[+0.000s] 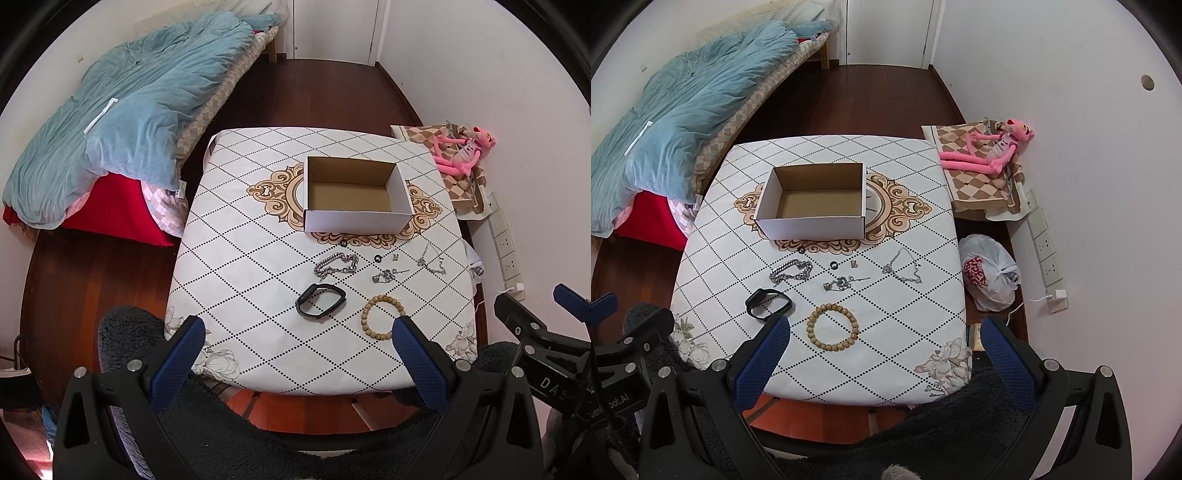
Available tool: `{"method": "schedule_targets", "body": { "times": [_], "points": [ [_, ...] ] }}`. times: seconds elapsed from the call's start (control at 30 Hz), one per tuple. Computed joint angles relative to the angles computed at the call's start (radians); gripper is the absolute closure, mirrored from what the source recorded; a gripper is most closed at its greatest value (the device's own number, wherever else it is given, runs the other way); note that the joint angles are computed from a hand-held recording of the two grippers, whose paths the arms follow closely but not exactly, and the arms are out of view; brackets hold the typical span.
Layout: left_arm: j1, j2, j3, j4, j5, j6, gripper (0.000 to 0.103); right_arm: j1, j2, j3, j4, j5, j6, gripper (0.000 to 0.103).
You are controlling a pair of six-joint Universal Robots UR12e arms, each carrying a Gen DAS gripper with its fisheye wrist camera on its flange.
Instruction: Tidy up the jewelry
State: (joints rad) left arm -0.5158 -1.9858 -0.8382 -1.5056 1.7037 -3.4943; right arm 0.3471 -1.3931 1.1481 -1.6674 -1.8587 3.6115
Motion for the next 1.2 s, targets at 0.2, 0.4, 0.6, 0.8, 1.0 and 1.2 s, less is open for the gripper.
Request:
{"method": "schedule_targets", "body": {
  "times": [0.2,0.4,0.6,0.8,1.0,1.2],
  "points": [
    [0.001,0.002,-0.006,0.003,-0.007,-0.002,0.000,0.000,0.001,-0.002,0.001,-0.001,-0.001,0.000],
    [0.002,0.003,-0.010,0.005,-0.011,-0.001,0.000,0.000,0.002,-0.001,-0.001,-0.003,-0.001,0.000],
    [0.001,0.004,-0.013,0.007,-0.013,-0.002,0.000,0.000,0.003,-0.001,-0.004,-0.005,-0.004,0.000],
    [0.002,0.005,-0.016,0.009,-0.013,-0.002,0.000,-0.002,0.003,0.001,-0.014,-0.014,-0.003,0.000],
    [0.001,0.005,-0.018,0.014,-0.014,-0.003,0.000,0.001,0.003,0.001,-0.015,-0.014,-0.001,0.000],
    [0.002,0.006,-0.020,0.016,-0.014,-0.002,0.000,0.000,0.001,0.003,-0.018,-0.013,-0.002,0.000]
  ]
}}
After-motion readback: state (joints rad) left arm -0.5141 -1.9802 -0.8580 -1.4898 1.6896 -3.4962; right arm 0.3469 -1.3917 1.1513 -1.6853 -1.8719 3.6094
